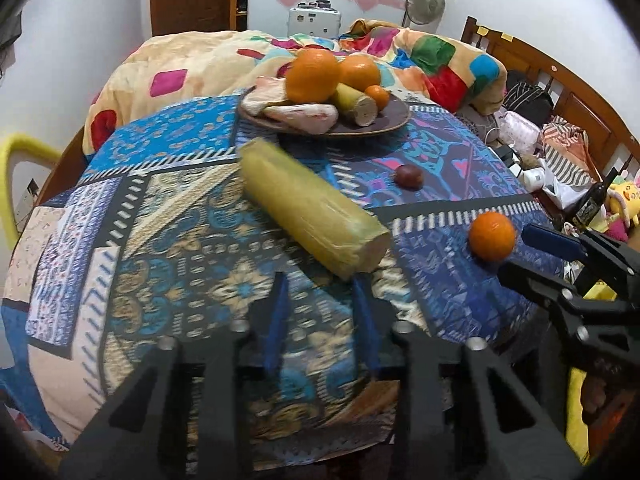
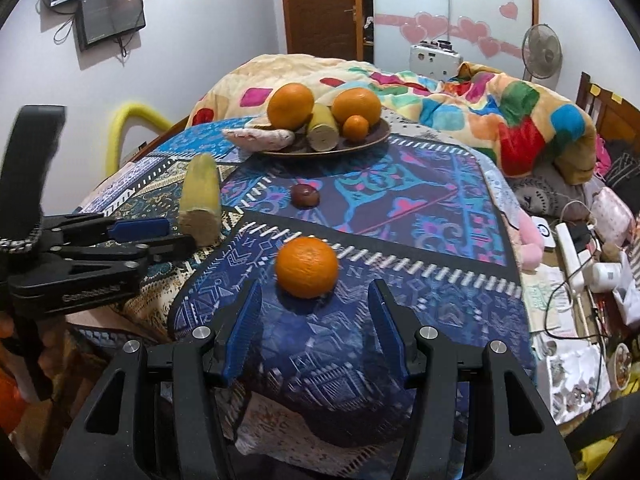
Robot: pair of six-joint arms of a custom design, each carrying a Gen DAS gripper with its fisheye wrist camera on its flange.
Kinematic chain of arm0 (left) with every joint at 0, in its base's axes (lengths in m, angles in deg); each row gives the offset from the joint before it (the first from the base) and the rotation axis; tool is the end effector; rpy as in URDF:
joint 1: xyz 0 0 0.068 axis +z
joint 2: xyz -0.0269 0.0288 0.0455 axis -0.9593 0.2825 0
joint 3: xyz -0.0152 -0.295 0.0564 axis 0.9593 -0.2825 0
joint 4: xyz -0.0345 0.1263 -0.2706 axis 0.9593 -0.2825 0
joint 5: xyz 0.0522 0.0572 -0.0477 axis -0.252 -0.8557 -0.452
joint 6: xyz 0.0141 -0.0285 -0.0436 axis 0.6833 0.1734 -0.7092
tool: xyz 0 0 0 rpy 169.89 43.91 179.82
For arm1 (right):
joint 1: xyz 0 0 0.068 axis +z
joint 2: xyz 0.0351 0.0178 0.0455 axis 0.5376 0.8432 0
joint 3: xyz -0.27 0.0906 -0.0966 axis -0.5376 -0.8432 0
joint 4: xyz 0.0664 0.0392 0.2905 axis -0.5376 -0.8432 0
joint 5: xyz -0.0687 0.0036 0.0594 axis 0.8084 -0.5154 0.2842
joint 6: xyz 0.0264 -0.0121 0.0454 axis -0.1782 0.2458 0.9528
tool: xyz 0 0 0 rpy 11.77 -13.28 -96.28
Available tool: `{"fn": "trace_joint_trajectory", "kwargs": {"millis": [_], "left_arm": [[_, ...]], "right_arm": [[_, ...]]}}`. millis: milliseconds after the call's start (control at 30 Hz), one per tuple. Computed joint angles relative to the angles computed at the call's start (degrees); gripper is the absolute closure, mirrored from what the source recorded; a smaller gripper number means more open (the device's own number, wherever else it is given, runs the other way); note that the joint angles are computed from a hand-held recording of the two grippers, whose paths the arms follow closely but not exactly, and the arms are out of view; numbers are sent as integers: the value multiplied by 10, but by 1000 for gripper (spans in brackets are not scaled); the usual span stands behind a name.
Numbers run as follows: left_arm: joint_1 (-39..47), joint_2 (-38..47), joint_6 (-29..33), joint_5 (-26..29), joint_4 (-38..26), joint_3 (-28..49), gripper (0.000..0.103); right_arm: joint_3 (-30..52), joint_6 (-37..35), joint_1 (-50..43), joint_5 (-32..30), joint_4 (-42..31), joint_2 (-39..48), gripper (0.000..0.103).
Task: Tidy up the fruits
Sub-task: 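Grasp yellow cylindrical fruit with left gripper while right gripper grasps small orange, then place yellow fruit on plate with left gripper while right gripper places small orange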
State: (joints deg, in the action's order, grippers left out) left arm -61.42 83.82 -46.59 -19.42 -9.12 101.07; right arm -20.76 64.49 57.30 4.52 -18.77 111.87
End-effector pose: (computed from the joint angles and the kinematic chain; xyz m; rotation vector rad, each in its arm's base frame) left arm 0.2894 0.0513 0.0914 0.1595 2.4705 -0.2041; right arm 0.2728 0.1272 0.1063 -0.4630 2.3250 0.2744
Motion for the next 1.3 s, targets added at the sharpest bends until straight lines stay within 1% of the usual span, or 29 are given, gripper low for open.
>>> {"fn": "trace_joint_trajectory", "kwargs": {"millis": [33,100,200,267,333,367,400,467,600,667,767,833,900,967,1100,1200,1300], "left_arm": [[12,-1,8,2,-8,2,83],[27,0,23,1,-13,5,87],[49,-1,46,0,-26,10,87],[65,-3,50,19,-51,18,87],[79,-10,48,39,-74,25,87],[80,-13,47,44,-80,27,87],[81,-16,46,45,-86,29,85],[80,-16,47,50,-103,40,81],[81,-10,41,68,-133,64,70],[84,-13,38,78,-136,67,67],[75,-21,24,64,-138,73,66],[69,-19,18,59,-135,79,57],[55,-13,12,35,-116,83,54],[38,6,12,2,-101,95,54],[18,56,11,-35,-91,133,54],[12,90,6,-40,-90,159,54],[3,113,13,-49,-85,173,60]], "right_arm": [[3,1,1,0,2,5,51],[10,6,4,1,6,16,51],[20,10,7,-1,7,30,51],[23,12,11,4,11,36,54],[24,9,12,14,15,38,63],[25,6,11,14,15,38,66],[27,4,8,9,12,38,68],[27,0,-4,-14,10,38,68],[23,2,-16,-25,17,39,68],[21,1,-22,-33,16,36,68],[19,-6,-22,-32,15,33,68],[21,-10,-23,-32,13,33,69],[23,-12,-26,-36,13,32,69],[24,-12,-31,-44,13,26,69],[25,-16,-38,-54,15,19,69],[34,-21,-48,-61,11,23,69],[49,-26,-57,-66,5,34,69]]}}
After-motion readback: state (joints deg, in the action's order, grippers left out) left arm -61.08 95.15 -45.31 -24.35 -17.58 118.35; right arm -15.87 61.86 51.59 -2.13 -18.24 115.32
